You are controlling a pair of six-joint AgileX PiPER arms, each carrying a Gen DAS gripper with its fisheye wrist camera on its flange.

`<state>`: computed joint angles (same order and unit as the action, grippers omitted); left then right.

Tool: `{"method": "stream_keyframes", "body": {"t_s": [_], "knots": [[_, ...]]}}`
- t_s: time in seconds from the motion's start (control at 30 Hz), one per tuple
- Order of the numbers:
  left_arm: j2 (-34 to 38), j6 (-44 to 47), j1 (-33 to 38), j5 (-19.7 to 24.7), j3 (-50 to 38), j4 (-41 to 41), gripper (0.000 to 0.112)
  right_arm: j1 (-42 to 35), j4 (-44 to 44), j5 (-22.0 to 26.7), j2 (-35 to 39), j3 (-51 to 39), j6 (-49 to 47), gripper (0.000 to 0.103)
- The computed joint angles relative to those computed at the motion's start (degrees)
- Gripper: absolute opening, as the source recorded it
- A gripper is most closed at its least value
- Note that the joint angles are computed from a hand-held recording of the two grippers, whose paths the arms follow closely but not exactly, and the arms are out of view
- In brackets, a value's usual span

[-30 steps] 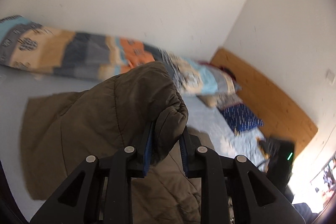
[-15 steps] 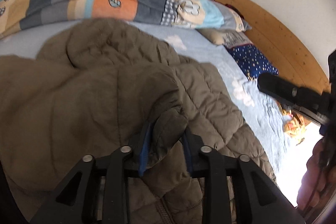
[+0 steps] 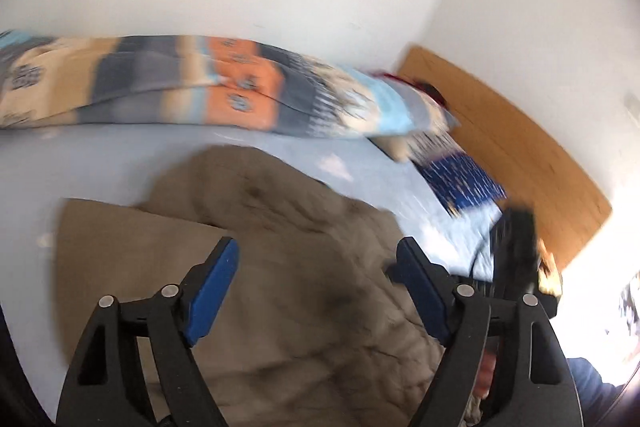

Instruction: Fold large clothes

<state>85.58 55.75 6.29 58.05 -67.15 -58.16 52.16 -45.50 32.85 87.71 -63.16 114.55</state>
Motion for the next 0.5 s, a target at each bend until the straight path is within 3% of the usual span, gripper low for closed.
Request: {"method": "stream_keyframes", "body": {"t_s": [0.13,0.27,0.33,0.37,0.43,0.5], "knots": [[8.93,-3.53,11.56,5.49,-9.42,1.61,0.081,-3.37,4.24,-10.73,6.45,0.21,-2.02,0.052],[15.9,-5.84,17.2,2.71,-13.42,5.34,0.081,-3.88,11.91,-12.64,13.94,-4.23,-10.38,0.055],[18.44,-7.4,18.54,0.21,-14.09,7.58,0.081,-3.7,8.67,-14.67,15.48,-4.23,-6.59,0.038],[19.55,-7.73,19.22,0.04,-14.27,7.74,0.081,-3.55,7.47,-15.0,15.87,-4.64,-6.12,0.023],[22.28,-8.83,20.08,0.86,-15.46,7.73,0.081,-2.94,10.21,-11.9,16.16,-7.18,-10.94,0.019],[22.93,-8.91,20.11,0.58,-15.24,7.71,0.081,-1.68,12.16,-5.78,15.46,-10.49,-16.23,0.018]]}}
